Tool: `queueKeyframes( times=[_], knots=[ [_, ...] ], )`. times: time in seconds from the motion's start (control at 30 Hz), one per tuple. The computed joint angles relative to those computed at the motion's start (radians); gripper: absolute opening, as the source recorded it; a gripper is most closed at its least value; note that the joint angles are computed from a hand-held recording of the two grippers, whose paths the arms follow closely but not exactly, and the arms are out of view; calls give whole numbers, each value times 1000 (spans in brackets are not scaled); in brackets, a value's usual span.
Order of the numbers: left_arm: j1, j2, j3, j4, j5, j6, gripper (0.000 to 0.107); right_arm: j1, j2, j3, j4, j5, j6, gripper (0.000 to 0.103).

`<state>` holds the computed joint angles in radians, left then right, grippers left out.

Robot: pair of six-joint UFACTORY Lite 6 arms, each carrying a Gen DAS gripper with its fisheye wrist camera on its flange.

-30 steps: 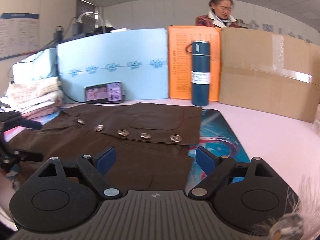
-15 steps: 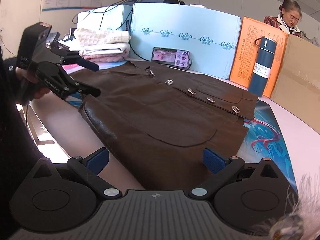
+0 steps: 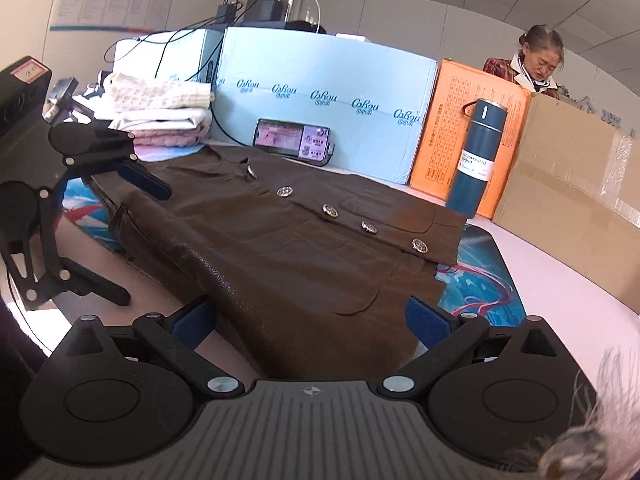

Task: Fold clothes

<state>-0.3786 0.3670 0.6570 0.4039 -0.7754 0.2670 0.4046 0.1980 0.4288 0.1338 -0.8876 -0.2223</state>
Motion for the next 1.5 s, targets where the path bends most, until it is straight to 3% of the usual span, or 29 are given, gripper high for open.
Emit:
queueKeyframes(
  times=[0.07, 0.17, 0.37, 0.47, 0.53, 0.63, 0.83, 0.87, 0.93, 0.97, 1.0, 1.17, 1.27, 1.33, 1.4, 1.5],
  knots=[
    [5, 22, 24, -85, -27, 9, 103, -32, -2, -7, -66, 10, 11, 101],
    [75, 40, 72, 10, -29, -176, 103, -27, 39, 6, -39, 29, -42, 101],
    [100, 40, 79, 60, -11, -233, 103, -40, 143, 65, -38, -114, -42, 94],
    [95, 34, 60, 42, 13, -185, 103, -97, 160, 96, -168, -137, 34, 68],
    [96, 27, 40, -31, 26, -116, 103, -134, 158, 111, -272, -135, 81, 33],
    [125, 2, 6, -134, 21, -3, 103, -166, 150, 122, -333, -164, 144, 22],
    [182, -24, -59, -393, -74, 397, 103, -184, 120, 93, -306, -224, 160, 17],
    [188, -36, -68, -403, -67, 451, 98, -183, 113, 87, -297, -226, 157, 17],
    [200, -62, -84, -423, -55, 559, 63, -182, 102, 73, -285, -235, 152, 16],
    [205, -74, -90, -430, -37, 591, 25, -182, 96, 65, -282, -242, 152, 16],
    [209, -87, -90, -433, -4, 595, 8, -179, 90, 57, -276, -248, 151, 16],
    [209, -244, -214, -375, 84, 517, 7, -157, 17, -18, -245, -251, 128, 14],
    [198, -392, -299, -340, 150, 439, 7, -177, -120, -116, -296, -224, 143, 14],
    [225, -500, -349, -232, 169, 329, 8, -209, -227, -175, -345, -222, 164, 14],
    [270, -540, -369, -140, 118, 216, 15, -248, -242, -172, -365, -271, 181, 14],
    [351, -464, -348, -49, -10, 58, 16, -288, -166, -111, -371, -354, 221, 13]
  ],
)
